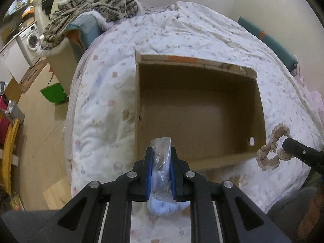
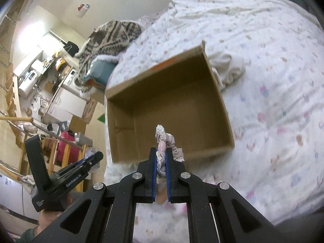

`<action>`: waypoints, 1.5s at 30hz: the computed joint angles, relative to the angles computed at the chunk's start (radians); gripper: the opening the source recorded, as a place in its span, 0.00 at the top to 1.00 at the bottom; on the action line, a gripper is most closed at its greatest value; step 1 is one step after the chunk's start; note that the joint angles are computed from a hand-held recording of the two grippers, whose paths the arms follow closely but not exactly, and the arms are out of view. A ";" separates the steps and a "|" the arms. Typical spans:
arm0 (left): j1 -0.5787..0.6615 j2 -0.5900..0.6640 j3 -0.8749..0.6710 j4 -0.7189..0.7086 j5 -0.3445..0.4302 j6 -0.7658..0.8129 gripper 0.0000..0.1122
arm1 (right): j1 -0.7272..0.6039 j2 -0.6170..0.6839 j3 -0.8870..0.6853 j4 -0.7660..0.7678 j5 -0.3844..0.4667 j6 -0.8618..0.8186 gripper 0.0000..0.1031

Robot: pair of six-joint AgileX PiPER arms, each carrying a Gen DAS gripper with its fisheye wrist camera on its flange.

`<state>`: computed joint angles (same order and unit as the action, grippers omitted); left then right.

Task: Organize soft objects
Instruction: 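Carry the plastic bag and brown scrunchie over the box with both tools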

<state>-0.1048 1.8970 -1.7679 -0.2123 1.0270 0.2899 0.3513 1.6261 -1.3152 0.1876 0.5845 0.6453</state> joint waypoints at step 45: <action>-0.091 0.215 -0.066 0.021 -0.148 -0.011 0.88 | -0.030 0.329 -0.192 -0.011 0.021 -0.104 0.87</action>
<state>-0.1953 2.1118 -1.8340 -0.1908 0.8787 0.2793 0.3210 1.9554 -1.5072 0.1767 0.6052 0.5413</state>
